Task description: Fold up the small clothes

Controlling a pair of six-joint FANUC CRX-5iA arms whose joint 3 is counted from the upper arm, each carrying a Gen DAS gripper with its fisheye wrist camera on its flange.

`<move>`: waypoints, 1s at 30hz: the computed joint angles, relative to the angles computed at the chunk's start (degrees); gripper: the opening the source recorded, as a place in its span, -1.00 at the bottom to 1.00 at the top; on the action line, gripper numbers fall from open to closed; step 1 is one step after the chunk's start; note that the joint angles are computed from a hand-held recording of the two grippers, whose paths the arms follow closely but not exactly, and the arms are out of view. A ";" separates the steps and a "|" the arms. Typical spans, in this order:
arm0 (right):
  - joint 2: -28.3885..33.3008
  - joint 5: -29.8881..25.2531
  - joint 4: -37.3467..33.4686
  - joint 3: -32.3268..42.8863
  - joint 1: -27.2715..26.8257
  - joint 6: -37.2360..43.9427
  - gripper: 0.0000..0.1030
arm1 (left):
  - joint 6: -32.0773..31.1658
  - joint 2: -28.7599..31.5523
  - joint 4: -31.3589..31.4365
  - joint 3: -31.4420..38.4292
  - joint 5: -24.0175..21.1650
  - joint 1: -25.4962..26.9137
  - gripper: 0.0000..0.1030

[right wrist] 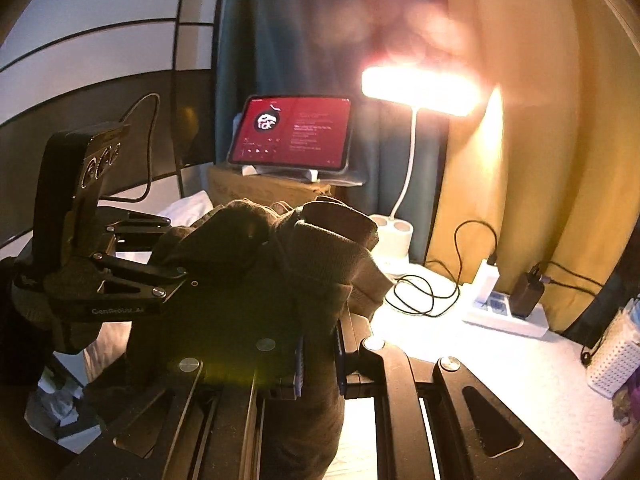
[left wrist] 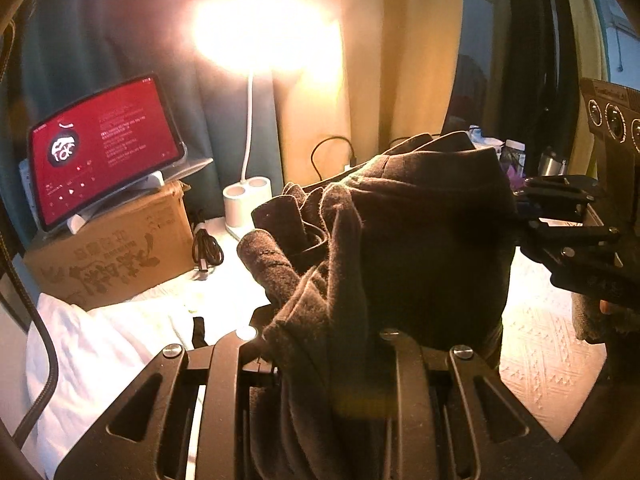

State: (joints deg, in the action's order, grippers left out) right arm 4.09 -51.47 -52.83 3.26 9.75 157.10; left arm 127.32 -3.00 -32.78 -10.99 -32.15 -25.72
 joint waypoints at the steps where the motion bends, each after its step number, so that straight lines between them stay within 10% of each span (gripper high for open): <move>1: 0.63 -0.01 0.25 0.50 0.16 -0.31 -0.77 | -0.63 0.32 0.69 -0.08 0.38 0.54 -0.55; 30: 24.03 -1.94 12.72 18.51 6.11 -13.08 -0.77 | -20.26 14.32 21.52 1.26 3.00 13.01 -0.53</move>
State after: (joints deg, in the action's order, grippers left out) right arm 28.11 -53.41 -40.11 21.77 15.87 144.02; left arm 107.06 11.32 -11.25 -9.73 -29.15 -12.71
